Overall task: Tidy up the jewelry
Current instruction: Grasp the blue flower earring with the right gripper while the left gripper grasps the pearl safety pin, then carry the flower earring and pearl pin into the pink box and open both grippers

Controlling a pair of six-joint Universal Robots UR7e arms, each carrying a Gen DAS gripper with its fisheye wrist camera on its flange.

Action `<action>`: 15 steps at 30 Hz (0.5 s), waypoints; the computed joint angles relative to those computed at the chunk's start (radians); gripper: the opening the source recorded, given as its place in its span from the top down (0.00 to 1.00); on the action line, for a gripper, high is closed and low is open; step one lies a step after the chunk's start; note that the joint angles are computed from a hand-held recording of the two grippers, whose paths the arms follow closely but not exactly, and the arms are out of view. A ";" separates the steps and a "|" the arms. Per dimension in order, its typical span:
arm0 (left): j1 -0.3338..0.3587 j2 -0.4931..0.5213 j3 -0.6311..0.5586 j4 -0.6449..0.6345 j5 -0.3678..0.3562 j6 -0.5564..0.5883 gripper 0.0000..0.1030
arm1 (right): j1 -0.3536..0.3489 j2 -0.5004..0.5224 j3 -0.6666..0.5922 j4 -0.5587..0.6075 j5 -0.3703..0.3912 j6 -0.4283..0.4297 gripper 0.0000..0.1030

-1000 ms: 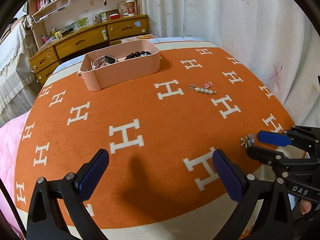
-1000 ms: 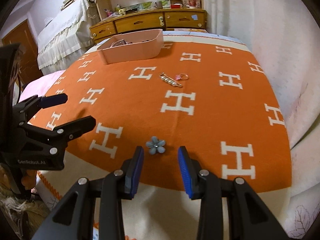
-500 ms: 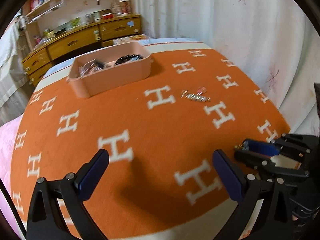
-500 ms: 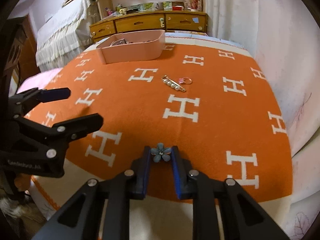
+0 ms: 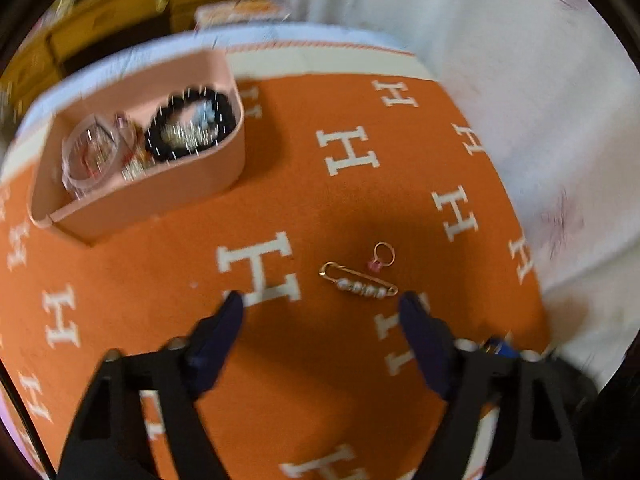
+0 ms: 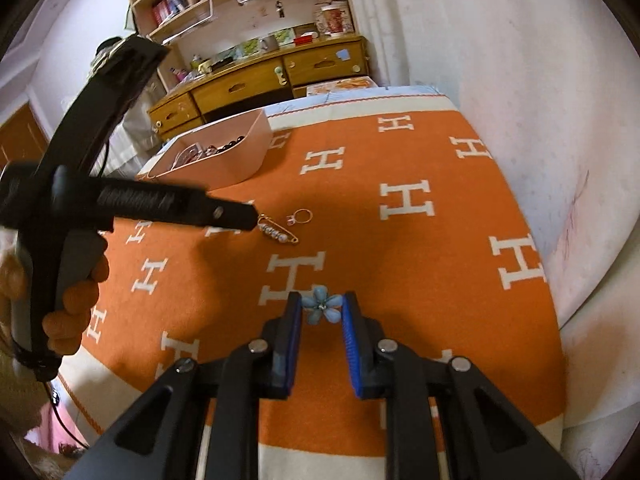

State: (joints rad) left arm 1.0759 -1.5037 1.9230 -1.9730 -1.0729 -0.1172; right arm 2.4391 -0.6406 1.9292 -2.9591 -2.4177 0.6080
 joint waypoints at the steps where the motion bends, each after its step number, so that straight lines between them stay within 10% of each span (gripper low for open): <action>1: 0.008 0.019 -0.018 0.025 -0.018 -0.046 0.45 | -0.004 -0.002 0.008 -0.016 0.008 0.001 0.81; 15: -0.058 0.099 -0.027 0.127 0.128 -0.224 0.76 | -0.011 -0.030 0.072 -0.142 0.031 -0.010 0.80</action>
State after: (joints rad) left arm 1.0179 -1.4043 1.8960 -1.8464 -0.9453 -0.3414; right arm 2.4277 -0.6702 2.0011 -3.1010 -2.3866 0.5981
